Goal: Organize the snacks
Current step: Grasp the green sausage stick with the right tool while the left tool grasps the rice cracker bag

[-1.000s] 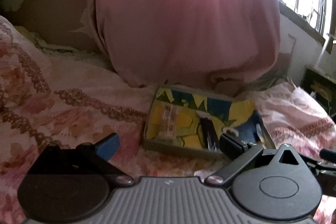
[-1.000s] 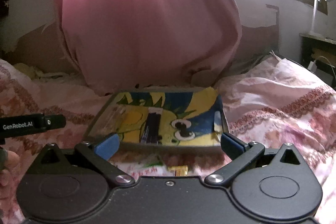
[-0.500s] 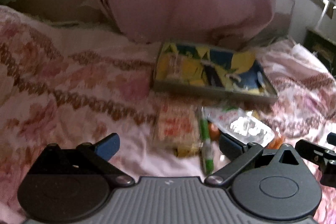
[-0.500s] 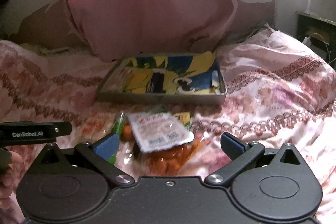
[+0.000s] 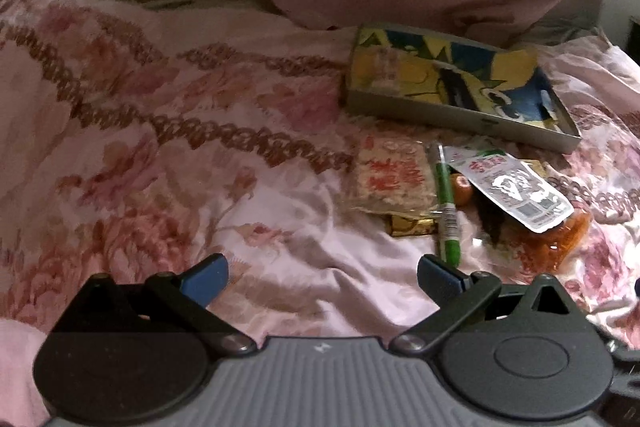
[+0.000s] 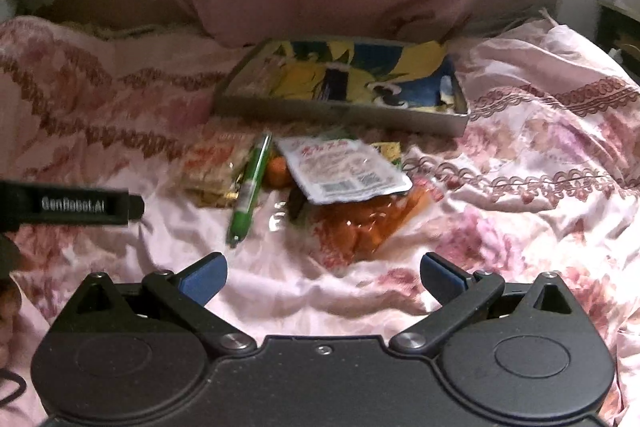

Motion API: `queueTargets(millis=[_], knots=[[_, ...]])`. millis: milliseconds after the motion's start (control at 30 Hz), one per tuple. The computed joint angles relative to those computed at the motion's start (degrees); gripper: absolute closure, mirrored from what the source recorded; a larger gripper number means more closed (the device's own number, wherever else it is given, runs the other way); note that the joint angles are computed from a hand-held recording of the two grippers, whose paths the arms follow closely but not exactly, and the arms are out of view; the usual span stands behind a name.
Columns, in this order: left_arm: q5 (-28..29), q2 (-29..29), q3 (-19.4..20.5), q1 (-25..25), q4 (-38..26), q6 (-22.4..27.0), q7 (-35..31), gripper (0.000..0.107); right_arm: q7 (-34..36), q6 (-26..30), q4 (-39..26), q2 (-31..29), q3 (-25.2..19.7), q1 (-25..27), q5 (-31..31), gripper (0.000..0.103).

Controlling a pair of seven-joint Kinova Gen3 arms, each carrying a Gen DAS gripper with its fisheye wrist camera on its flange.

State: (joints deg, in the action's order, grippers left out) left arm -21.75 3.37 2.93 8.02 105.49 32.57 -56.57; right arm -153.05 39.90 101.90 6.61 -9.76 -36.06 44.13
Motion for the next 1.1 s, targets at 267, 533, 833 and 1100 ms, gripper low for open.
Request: queueTargets(millis=[267,533,833,1100], knots=[[1.85,0.85,-0.43,-0.61,-1.08,1.44,-0.27,0.005,-0.85,-3.17,0.65,0.77,0.32,-0.79,2.48,0.001],[6.47,1.46,-0.99,-2.19,-2.29,1.39,-2.52,0.005,-0.84,-6.41,-0.05,2.44,1.44,-1.41,3.95,0.001],[13.03,5.97,-1.58,-4.82,-9.72,5.52,-9.99,0.005,1.32,-10.01,-0.95,4.25,3.45,-0.72,1.96,0.001],[19.28,13.94,-0.88,-7.98,-20.85,9.74,-24.55,0.005,8.76,-14.59,-2.54,7.02,5.14,1.03,-5.79,0.001]])
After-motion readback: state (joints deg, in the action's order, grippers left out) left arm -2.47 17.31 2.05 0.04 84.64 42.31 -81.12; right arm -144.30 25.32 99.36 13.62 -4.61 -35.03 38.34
